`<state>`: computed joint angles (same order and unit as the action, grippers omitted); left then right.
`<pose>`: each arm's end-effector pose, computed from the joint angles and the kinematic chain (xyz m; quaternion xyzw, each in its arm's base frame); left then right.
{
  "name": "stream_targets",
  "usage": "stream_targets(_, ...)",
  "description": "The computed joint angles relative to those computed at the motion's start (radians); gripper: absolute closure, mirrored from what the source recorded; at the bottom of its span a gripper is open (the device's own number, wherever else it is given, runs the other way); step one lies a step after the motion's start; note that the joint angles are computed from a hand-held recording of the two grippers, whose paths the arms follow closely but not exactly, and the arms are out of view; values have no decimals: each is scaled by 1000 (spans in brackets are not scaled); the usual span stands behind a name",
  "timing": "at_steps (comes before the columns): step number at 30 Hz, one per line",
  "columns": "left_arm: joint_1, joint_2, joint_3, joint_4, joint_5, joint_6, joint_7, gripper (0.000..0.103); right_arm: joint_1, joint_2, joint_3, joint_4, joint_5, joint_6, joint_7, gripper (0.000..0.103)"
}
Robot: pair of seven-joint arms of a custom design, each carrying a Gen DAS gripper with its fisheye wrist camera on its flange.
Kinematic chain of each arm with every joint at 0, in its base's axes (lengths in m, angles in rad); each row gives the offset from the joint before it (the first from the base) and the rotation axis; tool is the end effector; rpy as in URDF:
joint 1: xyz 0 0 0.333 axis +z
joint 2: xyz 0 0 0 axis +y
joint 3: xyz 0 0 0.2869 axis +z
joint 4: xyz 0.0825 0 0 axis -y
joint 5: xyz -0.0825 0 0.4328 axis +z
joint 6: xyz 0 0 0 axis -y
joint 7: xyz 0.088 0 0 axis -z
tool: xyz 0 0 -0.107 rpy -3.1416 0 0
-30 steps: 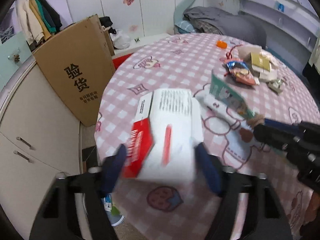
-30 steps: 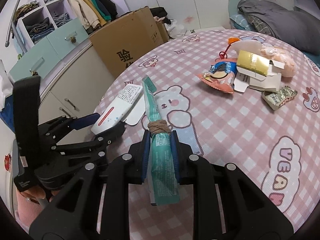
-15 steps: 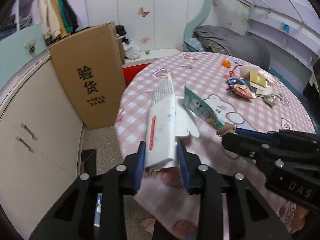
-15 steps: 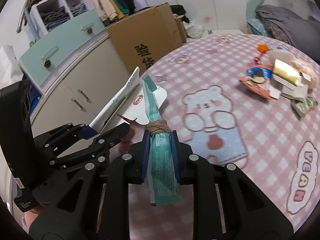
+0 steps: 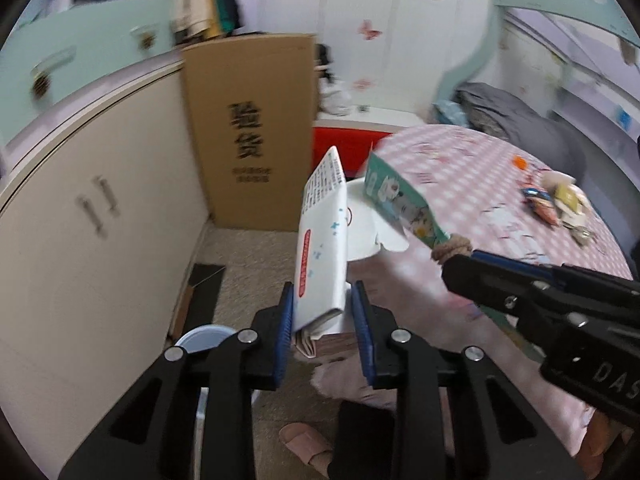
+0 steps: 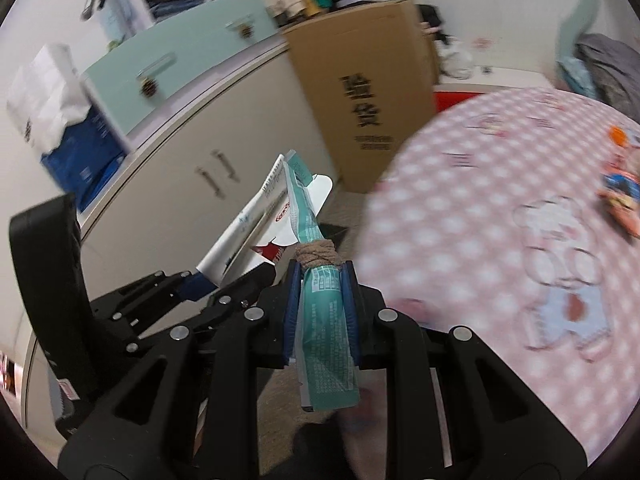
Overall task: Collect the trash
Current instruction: 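Carry the tube and white-red box to the wastebasket, opening both tools over it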
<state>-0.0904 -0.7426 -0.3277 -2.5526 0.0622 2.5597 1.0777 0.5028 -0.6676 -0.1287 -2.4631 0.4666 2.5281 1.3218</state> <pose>0.4093 -0.1932 0.5419 -0.6678 0.6449 -0.2792 0.2453 0.4373 0.1602 0.5686 -0.7436 0.5280 -0.0494 0.4072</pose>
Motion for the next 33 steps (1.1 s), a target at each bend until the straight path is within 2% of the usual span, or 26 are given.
stream_targets(7,79,-154,37,-138,7,-83,-66,76,100,140,29,88,88,25,-66,82)
stream_targets(10,121,-202,52,-187,10,-119,-93,76,116,199,53,127,124,22,-90,82)
stream_targets(12,153,-228,60,-213,11,-139,-119,76,131,254,68,162,169,33,-116,82)
stream_targets(14,194,-253,57,-235,29,-164,-143,76,161,312,65,197,271,50,-184,79)
stream_targets(15,214,-266,57,-247,40,-173,-155,76,175,341,58,217,334,47,-231,72)
stream_targets(16,222,-276,63,-254,44,-181,-157,76,167,363,72,231,342,50,-234,43)
stream_targets(17,238,-285,64,-261,50,-190,-168,76,139,387,115,235,283,91,-180,32)
stream_targets(18,245,-289,63,-263,54,-196,-175,75,122,405,142,240,256,112,-162,32)
stream_targets(22,263,-301,83,-286,65,-204,-172,75,90,427,186,241,230,102,-138,32)
stream_targets(28,253,-282,91,-291,44,-188,-169,75,66,410,208,212,142,100,-76,32)
stream_targets(33,248,-261,92,-284,31,-165,-160,74,69,390,199,190,116,117,-53,31)
